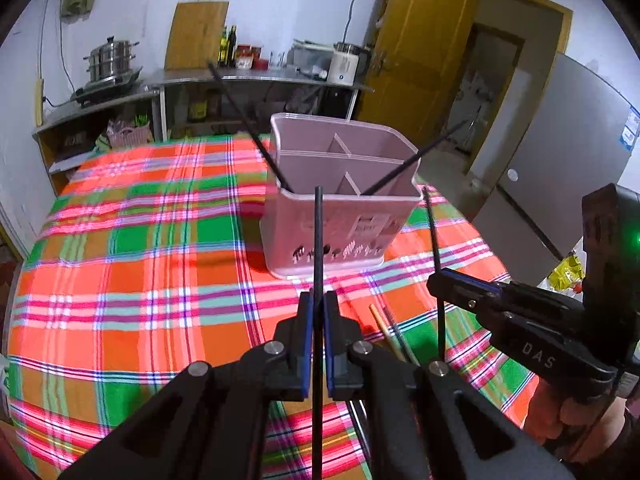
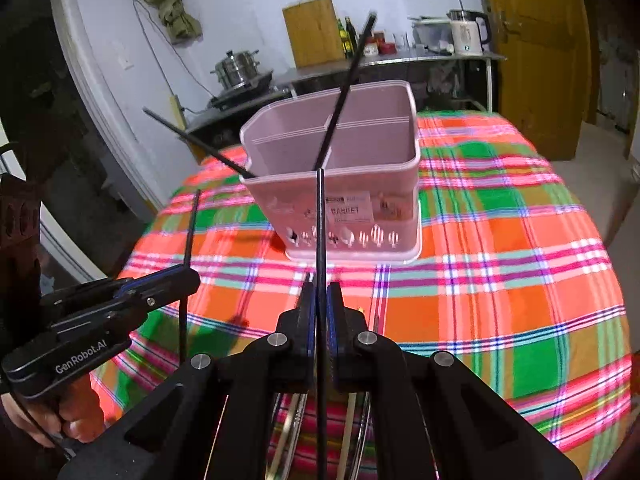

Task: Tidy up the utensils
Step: 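Lift the chopsticks upright with both tools and carry them over the basket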

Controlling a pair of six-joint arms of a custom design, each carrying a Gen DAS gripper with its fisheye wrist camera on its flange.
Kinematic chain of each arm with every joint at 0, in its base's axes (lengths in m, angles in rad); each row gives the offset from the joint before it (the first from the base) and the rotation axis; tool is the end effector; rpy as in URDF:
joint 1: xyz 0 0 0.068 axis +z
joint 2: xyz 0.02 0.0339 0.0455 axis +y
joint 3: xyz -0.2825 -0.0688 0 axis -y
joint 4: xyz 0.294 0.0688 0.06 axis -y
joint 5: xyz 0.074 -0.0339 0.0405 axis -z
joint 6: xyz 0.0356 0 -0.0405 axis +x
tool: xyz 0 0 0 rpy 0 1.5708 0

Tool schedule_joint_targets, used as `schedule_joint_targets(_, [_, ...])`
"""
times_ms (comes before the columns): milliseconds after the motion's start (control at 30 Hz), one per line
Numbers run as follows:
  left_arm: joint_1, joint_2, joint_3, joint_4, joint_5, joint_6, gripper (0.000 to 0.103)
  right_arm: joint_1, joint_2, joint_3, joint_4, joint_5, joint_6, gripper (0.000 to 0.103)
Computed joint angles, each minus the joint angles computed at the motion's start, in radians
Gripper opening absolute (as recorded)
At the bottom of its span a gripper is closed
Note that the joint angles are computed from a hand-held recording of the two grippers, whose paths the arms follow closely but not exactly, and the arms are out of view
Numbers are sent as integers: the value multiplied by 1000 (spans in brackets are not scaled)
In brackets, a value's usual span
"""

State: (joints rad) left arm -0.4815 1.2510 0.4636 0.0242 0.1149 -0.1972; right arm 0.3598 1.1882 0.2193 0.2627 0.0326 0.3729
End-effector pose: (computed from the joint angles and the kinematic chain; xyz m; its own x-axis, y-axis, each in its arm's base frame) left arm 0.2287 -0.1241 0.1401 -0.7053 0.1489 -0.6931 0.4031 0.8885 -0.2193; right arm 0.2005 0.0742 0.0961 -0.6854 0.1312 -0.7162 -0.0848 0.9626 0.2575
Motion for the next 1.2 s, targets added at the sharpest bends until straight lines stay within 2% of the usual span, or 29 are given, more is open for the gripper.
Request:
schedule_joint_targets(433, [-5,-215,-6,-116,-15,13,5,76,-372,-23,-251,96,8,5])
schedule_joint_targets(833, [-40,-329,-48,-198,-43,-4,5,160,-576,-60,-417,178,35,5])
schedule_joint_targets(1200, [-54,-371,-49,-267,-59,-11,5,202,-736,-90,-561,227,63,5])
